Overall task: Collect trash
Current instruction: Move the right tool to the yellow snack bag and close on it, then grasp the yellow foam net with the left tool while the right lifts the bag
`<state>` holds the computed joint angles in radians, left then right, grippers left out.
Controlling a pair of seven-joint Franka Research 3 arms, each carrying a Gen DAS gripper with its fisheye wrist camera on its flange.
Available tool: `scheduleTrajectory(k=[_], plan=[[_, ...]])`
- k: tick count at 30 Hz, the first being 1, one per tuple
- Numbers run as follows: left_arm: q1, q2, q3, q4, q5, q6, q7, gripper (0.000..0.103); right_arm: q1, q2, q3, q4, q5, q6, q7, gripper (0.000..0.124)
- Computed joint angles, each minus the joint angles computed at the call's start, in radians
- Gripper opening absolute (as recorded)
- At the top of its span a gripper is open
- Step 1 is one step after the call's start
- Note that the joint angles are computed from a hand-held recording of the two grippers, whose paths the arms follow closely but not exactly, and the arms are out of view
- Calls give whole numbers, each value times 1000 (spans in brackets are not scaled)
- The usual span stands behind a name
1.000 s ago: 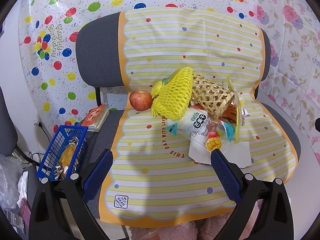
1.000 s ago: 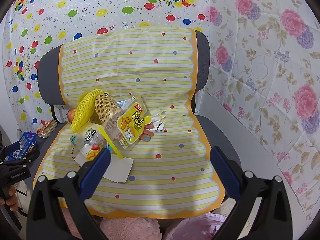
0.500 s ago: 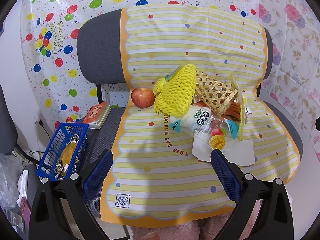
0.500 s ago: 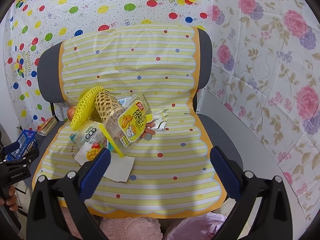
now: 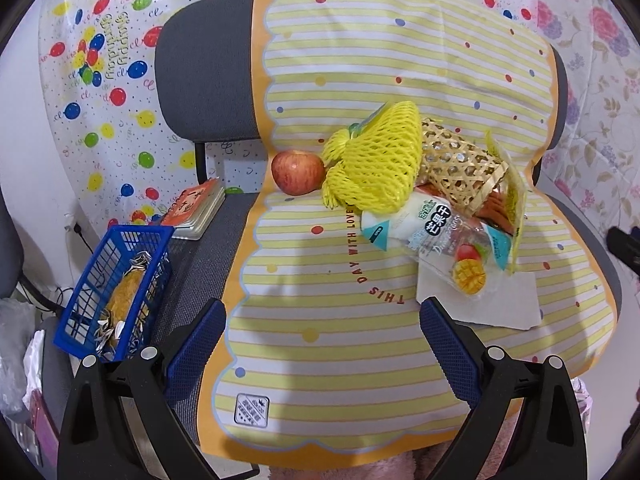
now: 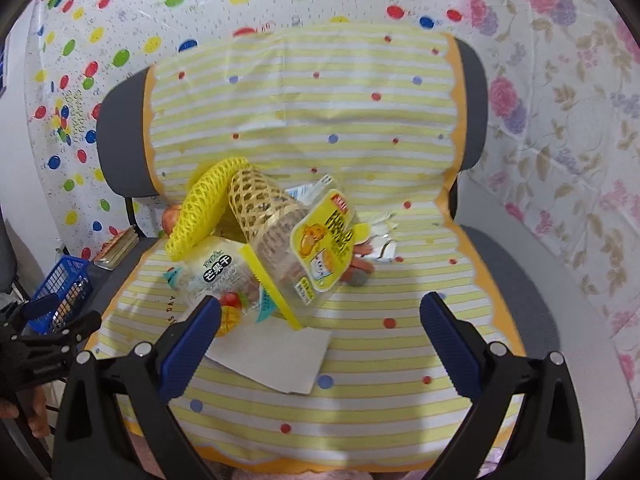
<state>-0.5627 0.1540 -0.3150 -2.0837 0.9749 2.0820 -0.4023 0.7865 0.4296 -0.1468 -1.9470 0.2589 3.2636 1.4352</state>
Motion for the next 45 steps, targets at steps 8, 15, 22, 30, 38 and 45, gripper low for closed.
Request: scheduleTrajectory(k=[8,15,22,30,38,45], plan=[[33,-18,11,-43,-4,58,-6,95,192,221,-222,248,-79,-122,126,97],[44,-18,15,-50,2,57,10,95,195,350,-266,424,-166,-205,236,67],[69,-26,28,-56,79,168,-13,95,162,293,-260,354,-228,-111,296,6],[71,53,57,64,154,174,50,95,130,64,-262,55,-130,92,265,4],[56,198,112,249,216,197,165,64,93,-52,-214,-112,-31,209,181,3],[30,387,180,481,83,76,407,68,14,-90,-128,-148,24,223,112,3]])
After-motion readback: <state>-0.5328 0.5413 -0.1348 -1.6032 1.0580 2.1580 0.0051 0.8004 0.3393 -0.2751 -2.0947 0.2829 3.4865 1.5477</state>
